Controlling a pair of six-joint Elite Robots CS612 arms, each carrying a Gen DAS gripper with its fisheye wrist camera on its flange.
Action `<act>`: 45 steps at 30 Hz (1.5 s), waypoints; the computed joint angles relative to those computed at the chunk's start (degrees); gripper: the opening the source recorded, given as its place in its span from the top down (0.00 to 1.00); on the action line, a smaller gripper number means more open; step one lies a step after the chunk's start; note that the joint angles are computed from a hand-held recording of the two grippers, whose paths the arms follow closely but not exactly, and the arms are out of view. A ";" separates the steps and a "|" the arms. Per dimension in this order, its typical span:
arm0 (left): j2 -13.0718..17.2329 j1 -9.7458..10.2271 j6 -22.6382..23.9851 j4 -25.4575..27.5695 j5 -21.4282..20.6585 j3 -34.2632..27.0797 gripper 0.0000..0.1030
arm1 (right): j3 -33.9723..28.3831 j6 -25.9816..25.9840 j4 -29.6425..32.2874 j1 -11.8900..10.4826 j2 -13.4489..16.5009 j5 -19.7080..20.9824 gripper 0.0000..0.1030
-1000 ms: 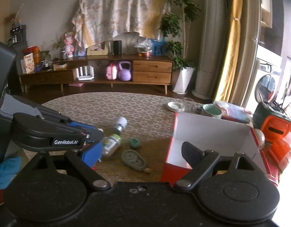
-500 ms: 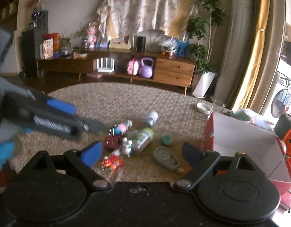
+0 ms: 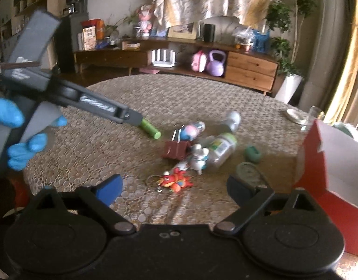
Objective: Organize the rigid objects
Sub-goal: 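Grasp the green tube with the left tool while the right tool grasps the red toy figure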
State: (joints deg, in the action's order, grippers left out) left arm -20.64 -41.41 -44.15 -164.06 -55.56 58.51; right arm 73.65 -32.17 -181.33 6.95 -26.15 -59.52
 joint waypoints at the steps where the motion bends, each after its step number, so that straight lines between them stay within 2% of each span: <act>1: 0.51 0.23 0.66 0.20 0.18 -0.58 0.19 | -0.66 0.09 0.90 0.18 0.36 -0.20 0.07; 7: 3.15 1.84 5.31 0.48 -1.32 -3.83 0.19 | -4.91 0.50 6.87 0.93 2.47 -1.15 0.07; 17: 6.97 3.94 5.97 4.39 -5.41 -9.94 0.19 | -11.08 -0.11 14.29 1.97 5.68 -2.14 0.16; 24: 8.35 5.04 4.81 5.11 -8.40 -11.84 0.19 | -13.13 -0.32 16.31 2.37 6.80 -2.42 0.21; 30: 9.10 4.92 7.03 4.77 -7.84 -12.80 0.19 | -14.44 -0.10 16.98 2.55 7.52 -3.27 0.27; 33: 9.29 4.79 8.05 4.47 -7.17 -12.93 0.19 | -14.48 -0.28 16.26 2.63 7.57 -3.77 0.33; 35: 9.37 4.65 8.62 4.35 -6.47 -12.92 0.19 | -14.34 -0.21 15.29 2.77 7.58 -4.80 0.42; 39: 9.51 4.32 10.48 4.34 -4.99 -12.98 0.19 | -14.14 0.06 14.29 2.86 7.48 -6.23 0.54; 45: 9.82 3.73 12.64 5.93 -2.31 -13.78 0.21 | -13.04 -1.26 12.22 2.92 7.07 -6.48 0.64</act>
